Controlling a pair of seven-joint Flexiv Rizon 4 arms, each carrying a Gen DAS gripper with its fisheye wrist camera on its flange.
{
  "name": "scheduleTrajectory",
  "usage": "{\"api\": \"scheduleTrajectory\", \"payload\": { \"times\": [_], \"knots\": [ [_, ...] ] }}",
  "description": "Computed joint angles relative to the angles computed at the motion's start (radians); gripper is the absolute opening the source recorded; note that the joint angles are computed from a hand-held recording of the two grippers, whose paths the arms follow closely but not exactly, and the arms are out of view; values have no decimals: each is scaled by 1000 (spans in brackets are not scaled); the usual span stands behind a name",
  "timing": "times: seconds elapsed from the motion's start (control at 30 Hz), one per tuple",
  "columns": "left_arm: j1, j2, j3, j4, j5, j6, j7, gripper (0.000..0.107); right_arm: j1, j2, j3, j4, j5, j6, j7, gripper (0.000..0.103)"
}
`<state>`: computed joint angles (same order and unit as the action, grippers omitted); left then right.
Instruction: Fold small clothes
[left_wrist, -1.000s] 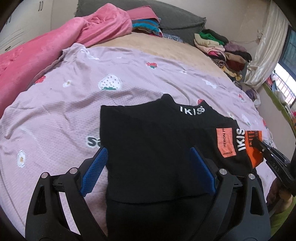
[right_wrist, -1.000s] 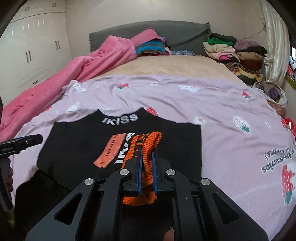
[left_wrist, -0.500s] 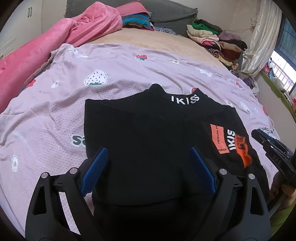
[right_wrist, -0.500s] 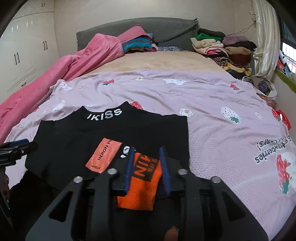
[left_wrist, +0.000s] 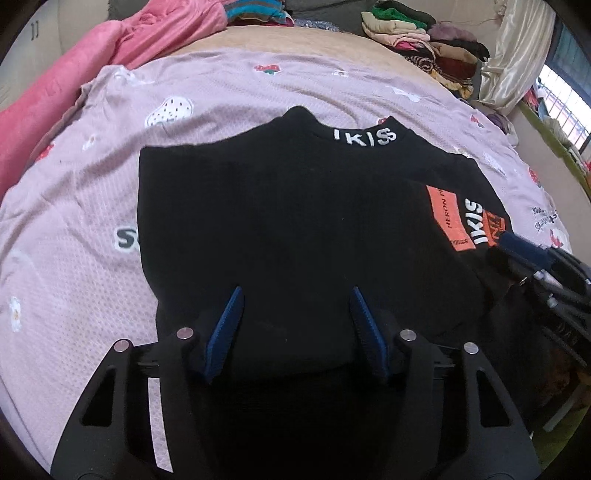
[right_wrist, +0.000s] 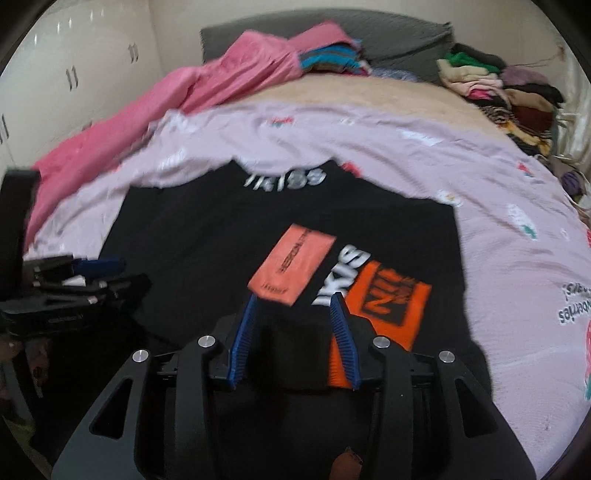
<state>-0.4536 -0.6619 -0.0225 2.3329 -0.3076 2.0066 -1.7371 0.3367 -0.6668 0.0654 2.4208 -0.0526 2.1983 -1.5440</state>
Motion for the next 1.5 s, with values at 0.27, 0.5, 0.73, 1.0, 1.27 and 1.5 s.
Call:
{"api": "scheduleTrajectory", "payload": {
  "times": [0.27,0.5,0.73,1.0,1.27,1.5],
  "knots": [
    [28,-1,-19,20,37,30,-9,52,64,-27,-57,-29,88,-77,4,46],
    [-18,16,1,32,5,54,1,54,-11,-17,-7,14,56,17,23,60],
    [-50,34,6,47,-32,68,8,68,-50,8,7,52,39,69,43,75],
    [-109,65,32,74,-111,80,13,93,-74,32,20,95,32,146,52,93],
    [-141,99,31,111,-169,115,13,93,-72,63,22,130,40,183,51,95],
    [-195,127,34,144,-251,144,49,93,-68,89,26,162,51,211,44,95]
  ]
}}
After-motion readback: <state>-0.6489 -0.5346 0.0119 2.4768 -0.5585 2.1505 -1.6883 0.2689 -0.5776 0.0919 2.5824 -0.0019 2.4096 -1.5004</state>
